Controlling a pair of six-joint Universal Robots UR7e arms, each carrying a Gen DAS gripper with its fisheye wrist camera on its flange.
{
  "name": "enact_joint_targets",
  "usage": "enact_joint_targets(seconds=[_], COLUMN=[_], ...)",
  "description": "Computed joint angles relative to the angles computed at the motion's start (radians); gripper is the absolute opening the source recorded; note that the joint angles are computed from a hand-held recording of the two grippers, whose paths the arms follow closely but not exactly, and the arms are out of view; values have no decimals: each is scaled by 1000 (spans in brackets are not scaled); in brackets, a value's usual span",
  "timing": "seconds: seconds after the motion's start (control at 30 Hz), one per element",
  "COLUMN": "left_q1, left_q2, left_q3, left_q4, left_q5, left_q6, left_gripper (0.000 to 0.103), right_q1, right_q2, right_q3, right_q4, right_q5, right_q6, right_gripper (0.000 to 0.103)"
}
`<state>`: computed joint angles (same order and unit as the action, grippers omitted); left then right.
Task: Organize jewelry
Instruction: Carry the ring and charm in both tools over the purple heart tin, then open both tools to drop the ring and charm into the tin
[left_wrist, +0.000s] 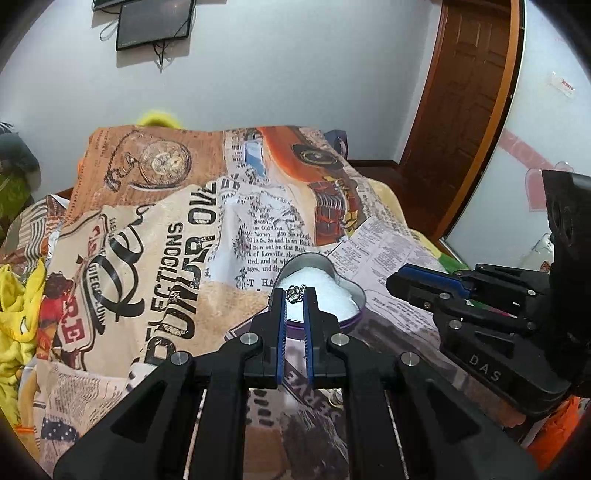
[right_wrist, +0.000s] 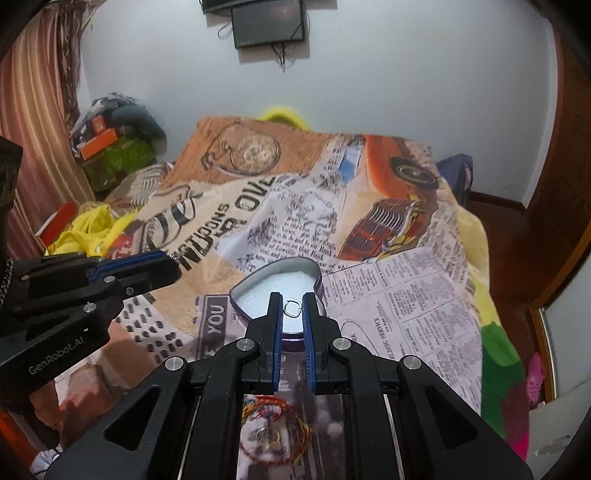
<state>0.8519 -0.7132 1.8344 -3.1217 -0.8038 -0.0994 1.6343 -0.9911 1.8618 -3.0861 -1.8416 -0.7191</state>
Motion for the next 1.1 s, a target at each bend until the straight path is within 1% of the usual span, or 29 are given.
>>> enact_joint_targets(seconds=[0.13, 0.23, 0.4, 0.6, 0.77, 0.87, 1.1], left_q1=[33, 58, 80, 100, 107, 112, 94], left_q2=[19, 35, 59, 80, 88, 86, 62], left_q3=[-47, -93, -143, -181, -196, -196, -163], left_q4=[48, 105, 167, 214, 239, 245, 212], left_q5=[-45, -90, -115, -131, -129, -130, -89], left_q6=[5, 17, 38, 45, 34, 28, 31], left_gripper=[7, 7, 7, 7, 7, 7, 8], right_q1=[-4, -9, -19, -23, -22, -17, -6], right_q2=[26, 38, 57, 77, 87, 95, 106], right_q3=[-44, -78, -120, -147, -160, -161, -175], right_q4=[50, 115, 195, 238, 259, 247, 267], right_q5=[-4, 2, 7, -15, -28, -44, -79], right_q6=[-1, 8, 15, 2, -16, -31, -32], right_gripper=[9, 9, 9, 9, 9, 9, 11])
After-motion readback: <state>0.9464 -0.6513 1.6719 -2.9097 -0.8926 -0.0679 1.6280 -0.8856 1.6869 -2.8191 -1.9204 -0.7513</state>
